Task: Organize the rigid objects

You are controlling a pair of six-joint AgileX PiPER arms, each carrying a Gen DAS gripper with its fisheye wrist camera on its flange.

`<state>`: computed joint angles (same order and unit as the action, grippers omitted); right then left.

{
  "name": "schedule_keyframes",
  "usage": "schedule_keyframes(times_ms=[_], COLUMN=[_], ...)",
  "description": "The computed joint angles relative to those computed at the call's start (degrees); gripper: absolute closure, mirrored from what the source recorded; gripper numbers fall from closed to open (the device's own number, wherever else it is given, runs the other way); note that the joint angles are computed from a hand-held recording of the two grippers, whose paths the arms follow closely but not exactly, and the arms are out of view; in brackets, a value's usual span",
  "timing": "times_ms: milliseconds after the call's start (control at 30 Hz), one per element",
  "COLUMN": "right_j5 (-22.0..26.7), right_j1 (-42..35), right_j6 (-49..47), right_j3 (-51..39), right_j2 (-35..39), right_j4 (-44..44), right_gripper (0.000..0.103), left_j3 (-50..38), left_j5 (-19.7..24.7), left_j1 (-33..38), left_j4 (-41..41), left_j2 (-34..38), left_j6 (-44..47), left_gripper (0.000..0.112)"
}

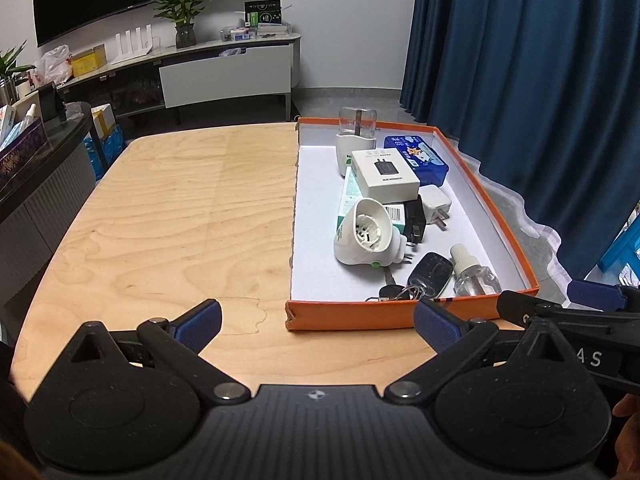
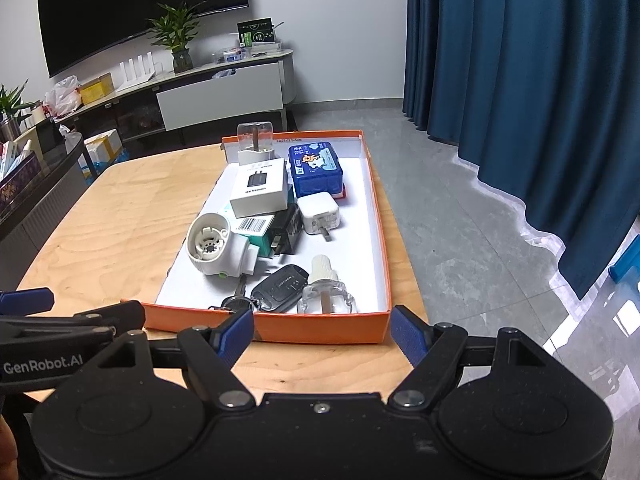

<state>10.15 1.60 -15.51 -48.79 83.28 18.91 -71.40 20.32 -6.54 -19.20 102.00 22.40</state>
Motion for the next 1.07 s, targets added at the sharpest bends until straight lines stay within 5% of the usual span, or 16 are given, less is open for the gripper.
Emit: schedule_keyframes(times_ms=[1067], right_j5=[-0.3], right_j1=[1.3], right_j6=[4.8], right_j3=[0.0], right_j2=[0.6], right_j4=[-5.2], right_gripper=[0.014], left_j3=[-0.3], left_j5=[-0.8], left_j1=[-0.1], left_j4=[1.9], left_j2=[0.4], left_j6=[-0.4], left_gripper=[0.009])
